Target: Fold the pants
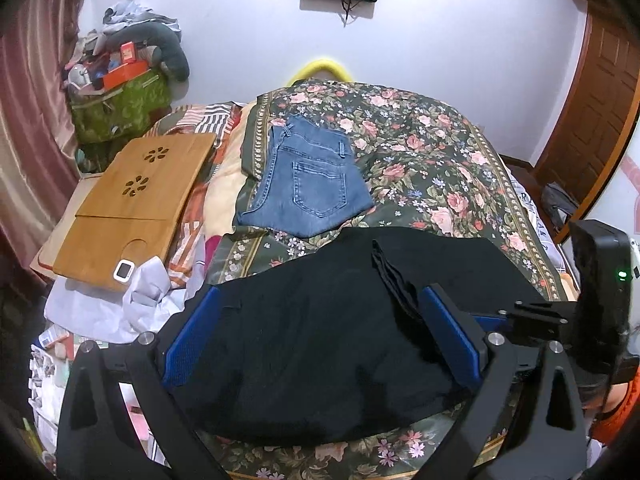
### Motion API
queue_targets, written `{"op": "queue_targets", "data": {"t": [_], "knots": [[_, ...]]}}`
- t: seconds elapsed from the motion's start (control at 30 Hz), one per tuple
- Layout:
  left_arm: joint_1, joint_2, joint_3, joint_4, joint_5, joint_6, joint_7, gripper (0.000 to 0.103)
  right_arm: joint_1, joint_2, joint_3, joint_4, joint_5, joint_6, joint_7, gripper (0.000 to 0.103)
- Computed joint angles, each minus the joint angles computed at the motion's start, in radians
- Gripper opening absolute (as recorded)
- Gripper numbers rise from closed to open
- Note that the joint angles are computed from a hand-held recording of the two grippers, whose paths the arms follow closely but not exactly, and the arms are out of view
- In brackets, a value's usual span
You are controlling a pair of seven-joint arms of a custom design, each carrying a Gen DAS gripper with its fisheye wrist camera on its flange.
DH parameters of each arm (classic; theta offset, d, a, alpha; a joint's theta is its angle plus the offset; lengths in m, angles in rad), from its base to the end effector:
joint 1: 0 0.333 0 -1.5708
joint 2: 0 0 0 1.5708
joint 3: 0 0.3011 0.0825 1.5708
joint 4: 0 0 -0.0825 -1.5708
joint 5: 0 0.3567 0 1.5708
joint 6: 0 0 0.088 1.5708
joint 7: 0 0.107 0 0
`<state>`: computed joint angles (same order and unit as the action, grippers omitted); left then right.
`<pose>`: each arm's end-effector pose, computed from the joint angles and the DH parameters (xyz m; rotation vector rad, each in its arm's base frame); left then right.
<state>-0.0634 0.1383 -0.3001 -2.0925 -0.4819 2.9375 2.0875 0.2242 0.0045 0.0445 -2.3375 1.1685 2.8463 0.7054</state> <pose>0.5611 -0.1752 0.4386 -1.4423 2.2353 -0.9371 0.4983 0.0866 0.3700 -1.7773 1.6433 -0.1280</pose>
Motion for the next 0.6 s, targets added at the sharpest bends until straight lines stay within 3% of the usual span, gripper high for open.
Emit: {"op": "queue_targets", "data": {"t": [0.17, 0.27, 0.37, 0.5, 0.6], "knots": [[-0.015, 0.007, -0.006, 0.018, 0.030, -0.002, -0.006, 0.100, -0.002, -0.086, -0.019, -0.054, 0.005, -0.013, -0.063, 0.049], [-0.029, 0.028, -0.013, 0.051, 0.063, -0.008, -0.020, 0.100, 0.002, -0.146, -0.041, -0.084, 0.043, 0.047, -0.120, 0.057], [-0.048, 0.070, -0.016, 0.106, 0.128, -0.027, -0.059, 0.101, 0.008, -0.178, -0.068, -0.092, 0.090, 0.123, -0.195, 0.058], [-0.087, 0.155, -0.006, 0.214, 0.261, -0.077, -0.158, 0.101, -0.012, -0.148, -0.098, -0.057, 0.087, 0.178, -0.207, 0.064], [-0.130, 0.236, 0.012, 0.310, 0.377, -0.123, -0.244, 0.101, -0.048, -0.092, -0.109, -0.025, 0.009, 0.157, -0.148, 0.064]]}}
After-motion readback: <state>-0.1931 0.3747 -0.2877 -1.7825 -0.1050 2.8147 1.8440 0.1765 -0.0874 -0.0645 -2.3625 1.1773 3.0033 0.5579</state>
